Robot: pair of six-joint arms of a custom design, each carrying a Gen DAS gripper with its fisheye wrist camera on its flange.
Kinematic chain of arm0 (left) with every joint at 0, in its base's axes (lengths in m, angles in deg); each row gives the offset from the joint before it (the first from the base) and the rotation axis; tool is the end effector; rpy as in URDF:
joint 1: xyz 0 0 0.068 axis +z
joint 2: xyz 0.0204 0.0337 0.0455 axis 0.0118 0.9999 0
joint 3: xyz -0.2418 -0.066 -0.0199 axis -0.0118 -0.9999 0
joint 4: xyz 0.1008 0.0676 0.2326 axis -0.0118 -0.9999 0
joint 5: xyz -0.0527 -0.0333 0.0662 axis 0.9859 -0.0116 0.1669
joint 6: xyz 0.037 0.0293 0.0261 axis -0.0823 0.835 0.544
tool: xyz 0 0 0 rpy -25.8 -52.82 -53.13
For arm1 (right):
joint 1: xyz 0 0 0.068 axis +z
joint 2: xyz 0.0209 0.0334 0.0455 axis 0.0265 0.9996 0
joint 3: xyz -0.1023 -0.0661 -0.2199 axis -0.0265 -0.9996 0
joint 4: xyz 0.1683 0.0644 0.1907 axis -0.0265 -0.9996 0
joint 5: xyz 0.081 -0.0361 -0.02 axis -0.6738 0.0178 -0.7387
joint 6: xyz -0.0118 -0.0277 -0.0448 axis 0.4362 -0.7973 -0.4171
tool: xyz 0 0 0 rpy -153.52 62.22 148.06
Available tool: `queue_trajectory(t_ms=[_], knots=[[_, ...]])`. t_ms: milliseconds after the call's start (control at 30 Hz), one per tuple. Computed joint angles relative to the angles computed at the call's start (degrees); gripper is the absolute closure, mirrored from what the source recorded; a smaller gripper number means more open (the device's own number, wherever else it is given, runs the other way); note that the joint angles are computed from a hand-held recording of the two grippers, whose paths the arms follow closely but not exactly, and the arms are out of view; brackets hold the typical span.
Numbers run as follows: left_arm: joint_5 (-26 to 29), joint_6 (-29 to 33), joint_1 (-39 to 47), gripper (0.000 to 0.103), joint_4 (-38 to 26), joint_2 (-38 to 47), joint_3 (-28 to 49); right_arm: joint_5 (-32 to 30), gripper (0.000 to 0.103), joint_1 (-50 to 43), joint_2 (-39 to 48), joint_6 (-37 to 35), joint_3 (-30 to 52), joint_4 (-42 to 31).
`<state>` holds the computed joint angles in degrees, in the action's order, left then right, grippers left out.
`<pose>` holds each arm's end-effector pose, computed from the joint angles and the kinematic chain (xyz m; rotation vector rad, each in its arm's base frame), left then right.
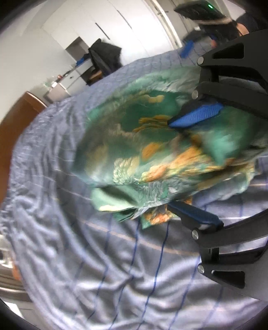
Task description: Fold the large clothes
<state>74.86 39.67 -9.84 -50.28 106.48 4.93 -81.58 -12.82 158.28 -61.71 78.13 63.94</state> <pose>0.3354 -0.0737 0.1205 -0.0825 2.5230 -0.6233 0.2979 -0.0578 0.1339 -0.6985 2.3192 0.2673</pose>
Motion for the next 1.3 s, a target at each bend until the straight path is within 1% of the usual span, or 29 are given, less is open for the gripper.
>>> queue_trajectory(t_ms=[33, 67, 100, 133, 233, 300, 333, 367, 467, 500, 600, 667, 733, 1033, 1100, 1133, 1167, 1233, 1267, 1300], knots=[[-1.48, 0.14, -0.46, 0.018, -0.47, -3.49, -1.86, -1.81, 0.013, -1.74, -2.43, 0.10, -0.63, -0.50], [-3.33, 0.26, -0.91, 0.014, -1.03, -6.95, -3.62, -3.67, 0.013, -3.72, -4.81, 0.06, -1.13, -1.03], [-6.15, 0.11, -1.74, 0.007, -1.84, -11.21, -5.70, -5.14, 0.013, -5.79, -6.88, -0.31, -1.24, -1.94], [-8.74, 0.08, -2.25, 0.002, -2.41, -14.34, -7.25, -5.70, 0.013, -7.40, -8.20, -0.87, -1.05, -2.82], [-20.29, -0.59, -4.99, 0.001, -6.24, -23.68, -10.68, -4.30, 0.013, -11.41, -9.69, -1.42, 0.78, -4.48], [-27.45, -2.09, -6.72, 0.001, -10.52, -25.68, -10.18, -2.06, 0.013, -13.97, -11.00, -0.34, -0.18, -2.64], [-29.93, -2.90, -7.28, 0.001, -12.10, -25.66, -9.61, -1.47, 0.013, -15.23, -10.80, -0.21, -0.05, -1.99], [-32.24, -3.50, -7.88, 0.001, -13.32, -25.66, -9.38, -0.78, 0.013, -16.25, -11.31, 0.03, -0.78, -1.18], [-41.61, -4.56, -11.08, 0.001, -16.01, -25.27, -9.36, 2.08, 0.013, -18.90, -9.98, 0.86, -1.87, 1.28], [-43.58, -4.14, -12.49, 0.001, -16.11, -25.51, -9.45, 2.77, 0.013, -19.30, -9.76, 0.71, -2.19, 1.28], [-48.77, -5.22, -15.35, 0.001, -17.18, -26.77, -9.80, 2.71, 0.013, -21.15, -9.27, -3.19, -2.92, -0.62], [-49.49, -5.91, -16.32, 0.001, -17.80, -27.94, -9.83, 1.74, 0.013, -22.23, -9.42, -4.90, -3.30, -1.31], [-49.59, -6.68, -16.72, 0.001, -18.03, -28.57, -9.55, 1.15, 0.013, -23.36, -9.70, -5.92, -2.90, -2.56], [-50.40, -8.29, -18.90, 0.001, -19.22, -27.94, -7.86, 1.11, 0.013, -22.33, -10.99, -4.60, -3.90, -1.50], [-48.29, -7.59, -18.29, 0.001, -18.38, -27.97, -8.25, 1.26, 0.013, -22.20, -10.66, -4.55, -3.92, -1.50], [-45.29, -6.79, -17.12, 0.001, -17.28, -28.48, -8.96, 0.94, 0.013, -22.22, -10.58, -4.63, -3.86, -1.73], [-40.35, -5.75, -15.17, 0.001, -15.72, -29.09, -9.91, -0.22, 0.013, -22.48, -10.27, -4.89, -3.28, -2.64], [-22.89, -3.25, -7.83, 0.001, -10.83, -28.11, -11.76, -3.77, 0.013, -23.38, -9.17, -5.52, -1.26, -5.63], [-12.64, -3.18, -3.33, 0.001, -7.62, -25.30, -12.20, -7.03, 0.013, -24.10, -7.45, -6.33, 1.13, -8.91], [-5.08, -3.77, -0.12, 0.001, -5.00, -21.49, -11.85, -8.81, 0.013, -24.37, -5.89, -6.74, 3.02, -11.28]])
